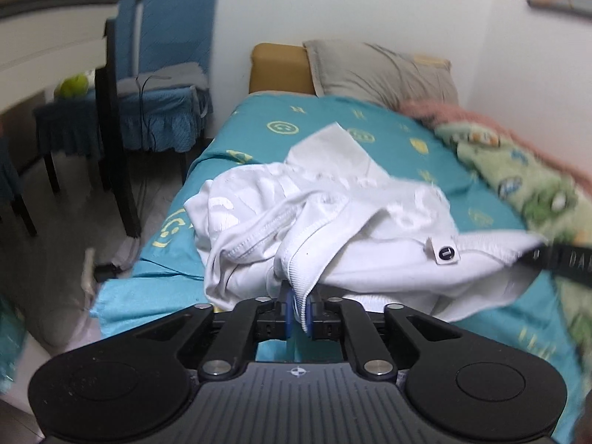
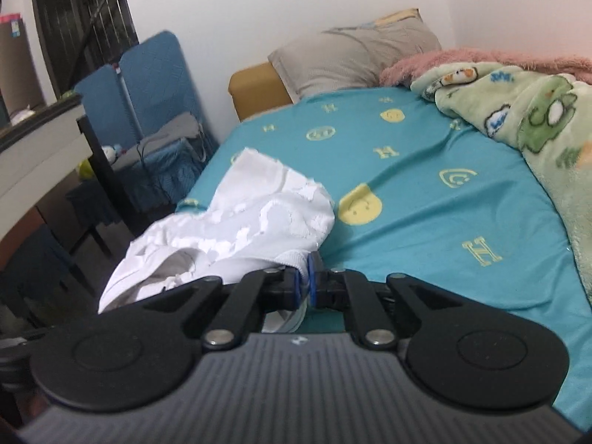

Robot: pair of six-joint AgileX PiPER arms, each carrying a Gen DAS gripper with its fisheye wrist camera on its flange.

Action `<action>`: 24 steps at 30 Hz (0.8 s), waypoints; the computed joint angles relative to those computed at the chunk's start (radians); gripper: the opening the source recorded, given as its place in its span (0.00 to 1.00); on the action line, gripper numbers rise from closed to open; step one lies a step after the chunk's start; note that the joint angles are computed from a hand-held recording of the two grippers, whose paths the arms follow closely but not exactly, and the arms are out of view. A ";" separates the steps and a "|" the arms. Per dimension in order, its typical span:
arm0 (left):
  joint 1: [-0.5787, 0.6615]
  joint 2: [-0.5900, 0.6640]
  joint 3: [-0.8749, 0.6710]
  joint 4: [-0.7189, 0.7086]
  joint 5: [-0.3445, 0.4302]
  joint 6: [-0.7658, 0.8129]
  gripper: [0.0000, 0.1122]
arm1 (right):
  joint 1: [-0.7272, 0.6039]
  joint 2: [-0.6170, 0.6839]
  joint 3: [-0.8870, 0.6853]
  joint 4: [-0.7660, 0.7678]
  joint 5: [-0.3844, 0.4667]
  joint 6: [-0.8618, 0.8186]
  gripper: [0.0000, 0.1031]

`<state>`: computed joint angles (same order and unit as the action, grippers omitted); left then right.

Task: Fold clothes
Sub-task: 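Grasp the T-shirt hem with the right gripper while the left gripper holds it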

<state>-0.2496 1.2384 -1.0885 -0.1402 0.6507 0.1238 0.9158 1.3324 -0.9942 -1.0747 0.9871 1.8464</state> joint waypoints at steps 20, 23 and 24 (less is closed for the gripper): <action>-0.292 0.173 0.043 0.802 -0.228 -0.433 0.46 | -0.117 0.018 0.043 0.226 -0.170 0.006 0.08; -0.266 0.153 0.059 0.639 -0.281 -0.260 0.52 | -0.125 0.015 0.045 0.226 -0.165 0.034 0.08; -0.269 0.156 0.062 0.642 -0.291 -0.257 0.54 | -0.126 0.015 0.043 0.225 -0.164 0.041 0.08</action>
